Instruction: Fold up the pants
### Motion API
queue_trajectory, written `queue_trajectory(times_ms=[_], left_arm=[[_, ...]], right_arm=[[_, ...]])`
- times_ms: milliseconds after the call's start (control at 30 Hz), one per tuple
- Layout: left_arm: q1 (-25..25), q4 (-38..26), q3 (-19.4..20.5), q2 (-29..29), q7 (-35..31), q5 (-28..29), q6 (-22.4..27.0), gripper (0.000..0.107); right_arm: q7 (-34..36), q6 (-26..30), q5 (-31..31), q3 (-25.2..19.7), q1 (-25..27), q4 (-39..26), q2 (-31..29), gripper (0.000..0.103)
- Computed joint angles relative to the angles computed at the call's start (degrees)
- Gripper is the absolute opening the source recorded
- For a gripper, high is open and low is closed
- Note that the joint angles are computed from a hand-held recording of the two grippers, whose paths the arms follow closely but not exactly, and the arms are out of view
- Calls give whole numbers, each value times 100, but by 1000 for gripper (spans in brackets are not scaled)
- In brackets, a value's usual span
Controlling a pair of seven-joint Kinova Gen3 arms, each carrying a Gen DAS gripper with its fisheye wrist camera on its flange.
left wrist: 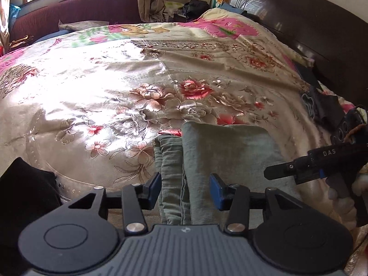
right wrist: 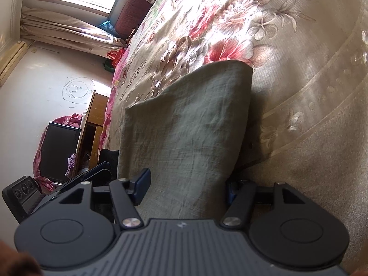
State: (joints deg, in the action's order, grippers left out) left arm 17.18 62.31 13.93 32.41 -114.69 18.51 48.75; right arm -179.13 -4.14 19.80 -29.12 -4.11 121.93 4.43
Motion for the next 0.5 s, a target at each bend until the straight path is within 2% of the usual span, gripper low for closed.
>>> queue_trajectory(times_ms=[67, 133, 200, 367, 433, 500], left_arm=[[-23, -196, 59, 140, -22, 52, 252, 70], [222, -410, -91, 295, 58, -221, 452, 70], [415, -562, -164, 463, 107, -420, 602, 70], [603, -289, -69, 333, -151, -568, 205, 38], [638, -366, -70, 357, -220, -619, 249, 30], [760, -729, -242, 572, 68, -747, 574, 29]], right_arm=[[147, 18, -139, 190, -204, -6, -7, 65], [274, 47, -274, 292, -322, -17, -24, 65], [225, 52, -213, 102, -140, -22, -19, 65], [200, 65, -138, -218, 180, -52, 22, 65], [154, 12, -47, -389, 370, -50, 65, 65], [151, -87, -32, -344, 354, -53, 133, 66]])
